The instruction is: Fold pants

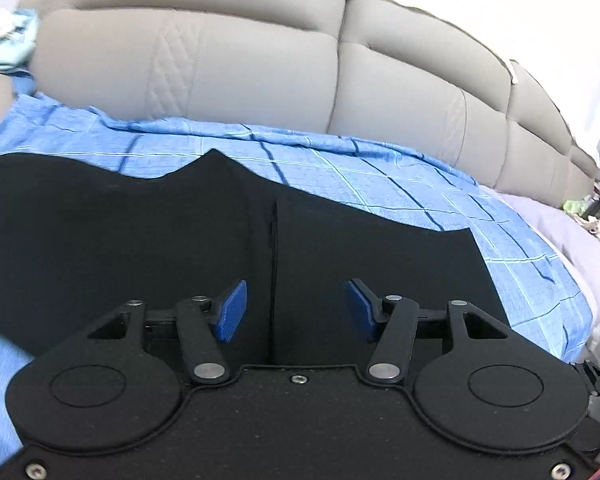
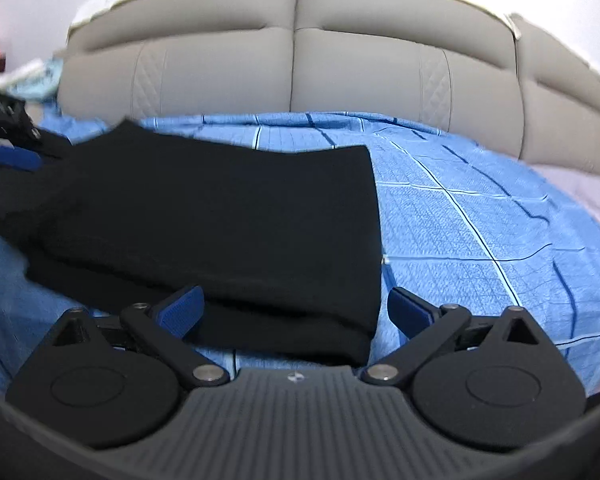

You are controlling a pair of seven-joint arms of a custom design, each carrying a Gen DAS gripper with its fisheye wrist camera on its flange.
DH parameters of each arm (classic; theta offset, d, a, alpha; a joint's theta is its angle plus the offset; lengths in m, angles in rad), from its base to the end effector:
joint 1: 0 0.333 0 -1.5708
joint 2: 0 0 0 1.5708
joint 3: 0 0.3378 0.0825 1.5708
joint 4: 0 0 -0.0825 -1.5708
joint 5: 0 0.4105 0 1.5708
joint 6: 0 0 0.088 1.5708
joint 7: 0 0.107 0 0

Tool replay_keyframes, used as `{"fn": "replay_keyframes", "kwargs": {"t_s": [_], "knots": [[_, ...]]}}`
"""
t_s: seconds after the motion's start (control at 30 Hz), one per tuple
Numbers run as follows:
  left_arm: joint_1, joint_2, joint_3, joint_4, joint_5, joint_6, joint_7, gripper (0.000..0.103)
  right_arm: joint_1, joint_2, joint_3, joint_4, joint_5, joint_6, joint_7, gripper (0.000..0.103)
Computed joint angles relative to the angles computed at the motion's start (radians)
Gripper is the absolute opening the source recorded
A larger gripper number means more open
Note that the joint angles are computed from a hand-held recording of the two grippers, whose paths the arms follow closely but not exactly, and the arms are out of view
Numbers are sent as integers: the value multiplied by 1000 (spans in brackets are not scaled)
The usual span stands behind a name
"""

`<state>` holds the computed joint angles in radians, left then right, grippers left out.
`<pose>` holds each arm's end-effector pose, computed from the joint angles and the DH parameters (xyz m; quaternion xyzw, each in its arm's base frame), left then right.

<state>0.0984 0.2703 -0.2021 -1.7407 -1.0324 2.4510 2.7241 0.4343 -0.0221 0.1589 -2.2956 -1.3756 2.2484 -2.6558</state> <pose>0.6982 -0.0599 0.4805 -0.4366 0.7777 -0.4464 0.0728 0.4644 0.2799 0.3783 -0.4451 0.7489 -0.4265 0.2431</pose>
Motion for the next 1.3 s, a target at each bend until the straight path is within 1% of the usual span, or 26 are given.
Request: {"fn": "replay_keyframes", "kwargs": {"t_s": [0.03,0.17,0.27,0.3,0.33,0.37,0.4,0.43,0.47,0.53,0.57,0.6,0.63,0.67,0.73,0.8,0.83,0.87,0.9,0.93,0.97,1.07,1.1,1.17,1.23,1.3], "knots": [[-13,37,3,47,32,-6,-40,53,-8,-18,-8,-15,-28,23,41,103],[-56,174,-1,218,184,-31,-242,53,-61,-46,-36,-31,-121,46,176,103],[-63,245,-21,301,252,-43,-334,53,-111,-36,-66,-16,-144,88,196,103],[-69,262,-23,321,283,-51,-367,45,-127,-28,-76,-8,-152,103,204,103],[-68,265,-29,325,304,-65,-385,34,-141,-22,-84,-2,-156,118,205,103],[-50,266,-52,316,298,-76,-343,25,-152,-12,-89,7,-162,128,201,103],[-24,256,-80,298,280,-92,-261,26,-161,-3,-93,14,-167,130,194,103],[-10,234,-95,264,265,-86,-192,26,-168,6,-96,20,-163,129,179,103],[-12,212,-97,229,262,-63,-148,29,-173,14,-99,26,-160,129,166,103],[-35,178,-83,171,282,10,-100,32,-179,24,-102,31,-153,133,155,103],[-44,167,-79,149,283,50,-85,37,-182,29,-105,33,-150,139,151,103],[-43,164,-82,139,270,73,-66,43,-183,33,-105,36,-145,142,148,103],[-41,164,-87,134,254,86,-57,47,-184,38,-107,38,-143,147,144,103],[-43,175,-85,147,248,86,-64,51,-184,44,-108,41,-140,154,138,103],[-63,211,-65,202,284,57,-149,51,-183,53,-109,49,-129,159,110,103],[-52,259,-76,271,272,13,-195,50,-181,64,-111,63,-111,163,52,103],[-52,282,-75,309,274,-16,-240,49,-182,68,-114,69,-112,177,27,103],[-51,303,-77,342,272,-40,-287,35,-185,71,-118,75,-118,197,12,103],[-51,318,-80,365,270,-50,-325,4,-189,76,-124,82,-122,221,-4,103],[-56,331,-77,383,282,-52,-354,6,-195,79,-129,88,-125,249,-19,103],[-54,328,-86,371,271,-17,-353,5,-203,82,-137,94,-134,287,-29,103],[-53,312,-118,338,259,102,-258,5,-219,87,-150,107,-148,348,-32,101],[-55,316,-122,350,264,113,-248,5,-221,85,-152,108,-156,355,-25,100],[-67,343,-119,407,289,108,-260,5,-227,80,-155,109,-181,364,12,100],[-87,379,-108,475,335,107,-284,5,-230,68,-155,99,-223,364,71,100],[-118,428,-81,565,407,93,-332,5,-235,55,-153,86,-269,361,141,100]]}}
